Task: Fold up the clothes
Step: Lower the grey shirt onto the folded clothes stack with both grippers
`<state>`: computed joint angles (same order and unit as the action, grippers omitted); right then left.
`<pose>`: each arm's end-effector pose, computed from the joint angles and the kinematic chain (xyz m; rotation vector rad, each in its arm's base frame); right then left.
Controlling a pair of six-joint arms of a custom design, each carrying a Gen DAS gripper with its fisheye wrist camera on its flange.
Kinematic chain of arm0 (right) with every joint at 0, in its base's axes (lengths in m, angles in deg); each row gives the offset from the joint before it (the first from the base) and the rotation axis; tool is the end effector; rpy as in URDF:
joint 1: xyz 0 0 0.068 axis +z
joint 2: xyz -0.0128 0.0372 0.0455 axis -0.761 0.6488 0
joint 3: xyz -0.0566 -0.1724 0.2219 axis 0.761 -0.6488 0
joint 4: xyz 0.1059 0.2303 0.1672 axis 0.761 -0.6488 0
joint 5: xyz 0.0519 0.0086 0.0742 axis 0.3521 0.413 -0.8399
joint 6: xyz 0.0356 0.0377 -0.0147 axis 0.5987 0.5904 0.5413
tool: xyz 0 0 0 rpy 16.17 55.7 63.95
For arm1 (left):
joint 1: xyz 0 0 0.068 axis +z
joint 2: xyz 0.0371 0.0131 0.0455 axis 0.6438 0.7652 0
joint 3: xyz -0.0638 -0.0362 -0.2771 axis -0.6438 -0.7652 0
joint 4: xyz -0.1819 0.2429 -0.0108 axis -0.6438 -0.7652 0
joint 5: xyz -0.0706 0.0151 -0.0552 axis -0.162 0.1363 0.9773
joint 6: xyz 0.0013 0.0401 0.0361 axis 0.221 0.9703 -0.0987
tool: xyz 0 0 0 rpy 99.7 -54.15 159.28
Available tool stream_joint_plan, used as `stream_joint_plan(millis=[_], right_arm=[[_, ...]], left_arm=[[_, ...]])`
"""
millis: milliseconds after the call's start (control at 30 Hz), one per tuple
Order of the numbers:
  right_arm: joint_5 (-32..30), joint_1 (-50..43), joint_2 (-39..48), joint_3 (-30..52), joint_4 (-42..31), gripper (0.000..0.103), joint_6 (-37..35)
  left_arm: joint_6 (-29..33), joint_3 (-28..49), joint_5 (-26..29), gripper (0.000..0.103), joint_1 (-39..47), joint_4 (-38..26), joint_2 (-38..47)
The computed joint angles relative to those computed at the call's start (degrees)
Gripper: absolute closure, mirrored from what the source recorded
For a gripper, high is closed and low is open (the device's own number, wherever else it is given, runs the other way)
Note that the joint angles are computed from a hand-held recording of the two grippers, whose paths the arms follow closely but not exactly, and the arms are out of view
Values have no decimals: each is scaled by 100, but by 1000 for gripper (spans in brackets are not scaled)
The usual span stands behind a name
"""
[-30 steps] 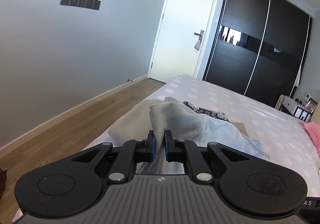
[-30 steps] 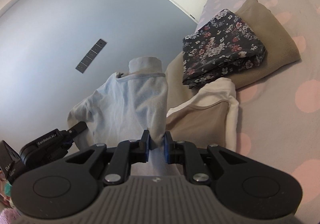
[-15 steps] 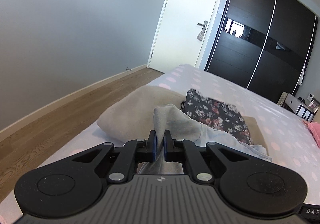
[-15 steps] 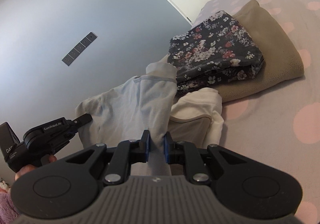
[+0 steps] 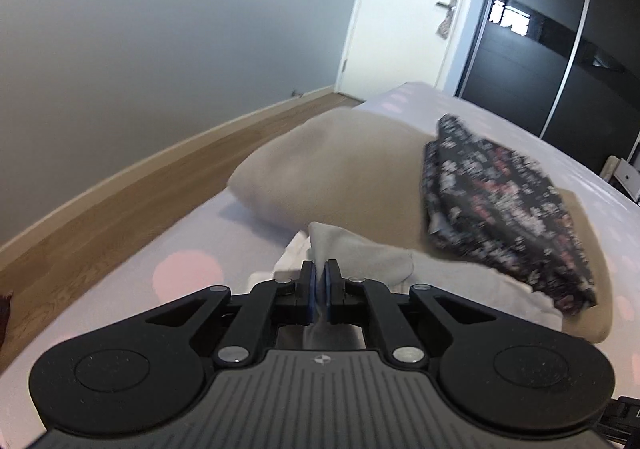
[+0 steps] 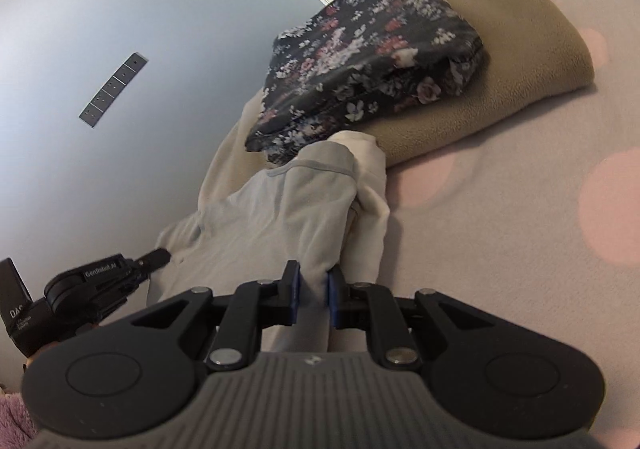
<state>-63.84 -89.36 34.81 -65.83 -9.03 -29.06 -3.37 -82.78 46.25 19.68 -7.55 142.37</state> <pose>0.1343 -0.0719 0.0313 0.2203 2.2412 0.9804 0.1622 -0.0498 0.0763 -0.2932 2.2291 -0.1370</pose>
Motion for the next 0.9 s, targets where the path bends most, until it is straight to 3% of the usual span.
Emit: stream_joint_plan(millis=[100, 167, 333, 433, 533, 600, 667, 800, 900], right_arm=[[221, 378, 151, -136, 883, 86, 472], [318, 493, 131, -117, 939, 86, 527], [190, -67, -297, 193, -571, 71, -665], [137, -516, -695, 305, -1333, 71, -1399], [119, -693, -1116, 351, -1555, 72, -1697], [128, -591, -1356, 333, -1415, 79, -1598], [216, -285, -1522, 268, -988, 85, -1349], [751, 682, -1403, 237, -21, 87, -631], [1562, 1533, -915, 241, 1057, 89, -83]], left_arm=[[-21, 39, -38, 100, 50, 7, 250], [11, 51, -189, 100, -39, -383, -121], [-99, 86, -593, 100, -266, -2325, -2281], [-64, 174, -529, 100, -547, -3114, -3091], [-115, 293, -1031, 100, -1367, -3105, -2777], [-181, 339, -1168, 100, -1715, -2928, -2258], [-189, 347, -1158, 100, -1823, -2666, -1677], [-90, 202, -1129, 100, -1789, -2226, -1101], [-16, 208, -1123, 100, -1719, -1880, -581]])
